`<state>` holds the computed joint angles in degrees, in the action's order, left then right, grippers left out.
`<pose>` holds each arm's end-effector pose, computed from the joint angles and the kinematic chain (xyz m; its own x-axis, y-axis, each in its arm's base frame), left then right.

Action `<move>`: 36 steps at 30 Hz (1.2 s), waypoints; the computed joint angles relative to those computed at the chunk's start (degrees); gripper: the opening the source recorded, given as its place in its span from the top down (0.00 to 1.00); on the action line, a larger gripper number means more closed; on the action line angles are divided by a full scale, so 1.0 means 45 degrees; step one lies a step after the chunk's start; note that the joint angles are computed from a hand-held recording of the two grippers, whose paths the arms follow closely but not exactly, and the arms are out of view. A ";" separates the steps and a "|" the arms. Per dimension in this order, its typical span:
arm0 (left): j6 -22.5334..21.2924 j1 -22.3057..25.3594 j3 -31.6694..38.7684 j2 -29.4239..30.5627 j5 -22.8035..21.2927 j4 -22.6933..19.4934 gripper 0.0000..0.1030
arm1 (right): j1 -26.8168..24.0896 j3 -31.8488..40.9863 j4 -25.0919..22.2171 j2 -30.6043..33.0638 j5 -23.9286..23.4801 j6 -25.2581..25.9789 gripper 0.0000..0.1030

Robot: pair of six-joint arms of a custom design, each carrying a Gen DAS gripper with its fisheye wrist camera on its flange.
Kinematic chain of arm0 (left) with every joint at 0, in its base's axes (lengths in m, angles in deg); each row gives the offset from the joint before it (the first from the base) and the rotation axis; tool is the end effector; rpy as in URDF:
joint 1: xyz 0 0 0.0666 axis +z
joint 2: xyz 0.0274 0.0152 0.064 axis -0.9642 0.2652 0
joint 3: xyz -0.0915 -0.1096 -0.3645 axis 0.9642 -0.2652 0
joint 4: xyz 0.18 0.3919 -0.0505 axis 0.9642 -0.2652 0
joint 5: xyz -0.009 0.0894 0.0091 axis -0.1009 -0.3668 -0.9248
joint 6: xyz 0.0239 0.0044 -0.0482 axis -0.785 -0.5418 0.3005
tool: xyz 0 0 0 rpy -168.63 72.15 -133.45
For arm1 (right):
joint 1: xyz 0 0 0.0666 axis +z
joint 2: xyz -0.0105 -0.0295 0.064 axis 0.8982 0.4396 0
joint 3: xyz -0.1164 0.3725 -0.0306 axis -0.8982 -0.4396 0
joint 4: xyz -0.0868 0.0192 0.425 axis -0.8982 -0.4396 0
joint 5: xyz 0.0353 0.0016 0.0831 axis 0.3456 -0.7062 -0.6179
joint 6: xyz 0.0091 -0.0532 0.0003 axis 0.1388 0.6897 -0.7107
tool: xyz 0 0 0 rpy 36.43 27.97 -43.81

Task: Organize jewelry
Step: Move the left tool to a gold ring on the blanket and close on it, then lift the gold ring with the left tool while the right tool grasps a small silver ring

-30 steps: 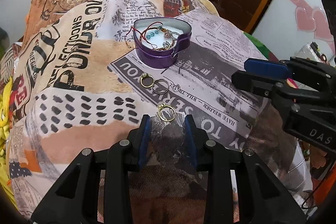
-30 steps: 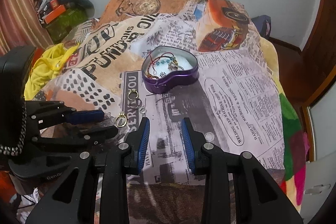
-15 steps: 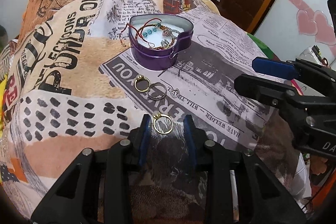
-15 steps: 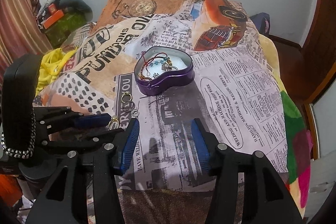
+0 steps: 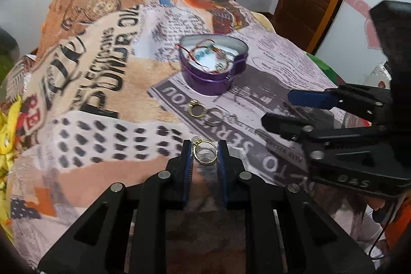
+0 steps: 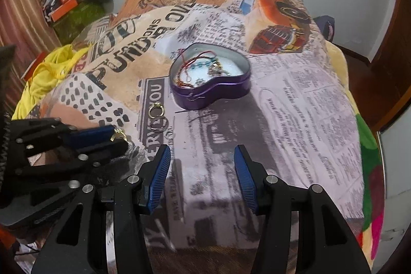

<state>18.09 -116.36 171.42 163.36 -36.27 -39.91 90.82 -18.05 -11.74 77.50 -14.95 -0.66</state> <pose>0.3978 -0.3569 0.4376 -0.6892 0.4385 -0.5768 0.5916 0.8002 -0.0987 0.3585 0.1743 0.4246 -0.8117 -0.0293 -0.5833 -0.0771 0.9954 0.0574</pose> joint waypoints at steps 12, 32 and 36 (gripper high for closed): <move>0.0145 0.0602 -0.0480 -0.0333 0.0504 0.0546 0.83 | 0.0342 0.0448 -0.0047 0.1135 0.0134 0.0647 0.54; 0.0256 0.0516 -0.0203 -0.0387 0.0437 0.0581 0.83 | 0.0272 0.0374 0.0318 0.0866 -0.0036 0.0678 0.91; 0.0212 0.0404 0.0124 -0.0285 0.0350 0.0594 0.83 | 0.0126 0.0255 0.0435 0.0370 0.0282 0.0468 0.91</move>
